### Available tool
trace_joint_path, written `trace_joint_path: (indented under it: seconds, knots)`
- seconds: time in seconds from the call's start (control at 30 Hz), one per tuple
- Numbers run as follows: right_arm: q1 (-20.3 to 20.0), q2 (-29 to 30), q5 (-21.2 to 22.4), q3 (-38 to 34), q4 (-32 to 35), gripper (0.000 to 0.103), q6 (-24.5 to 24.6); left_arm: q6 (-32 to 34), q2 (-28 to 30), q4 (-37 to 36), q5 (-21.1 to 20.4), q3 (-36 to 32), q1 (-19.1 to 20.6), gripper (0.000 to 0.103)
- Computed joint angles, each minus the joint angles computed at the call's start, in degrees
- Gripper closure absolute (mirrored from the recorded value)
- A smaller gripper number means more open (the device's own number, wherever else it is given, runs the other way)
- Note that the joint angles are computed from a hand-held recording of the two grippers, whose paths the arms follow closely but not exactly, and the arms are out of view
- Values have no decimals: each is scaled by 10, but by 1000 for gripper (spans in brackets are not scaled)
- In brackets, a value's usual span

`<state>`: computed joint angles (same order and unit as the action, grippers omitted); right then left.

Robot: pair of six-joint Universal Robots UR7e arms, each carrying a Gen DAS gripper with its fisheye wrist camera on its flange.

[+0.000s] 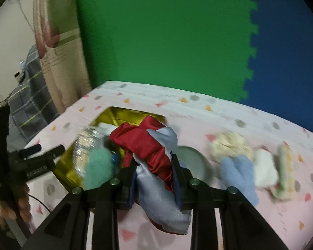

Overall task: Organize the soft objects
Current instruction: 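Carry the red and grey cloth into the gold tin and open the right tool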

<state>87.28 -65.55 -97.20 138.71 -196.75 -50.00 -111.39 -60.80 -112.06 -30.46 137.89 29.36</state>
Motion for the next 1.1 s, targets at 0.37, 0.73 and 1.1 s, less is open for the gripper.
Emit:
trace_joint_path:
  seconds: [0.37,0.73,1.1]
  knots:
    - [57,115,-44,-78,13,72,47,11,-3,-19,2,8,8,24]
    - [70,141,-62,-100,40,52,56,27,1,-39,4,11,9,24]
    - [19,43,-38,-41,25,51,20,43,23,-36,7,-2,3,24]
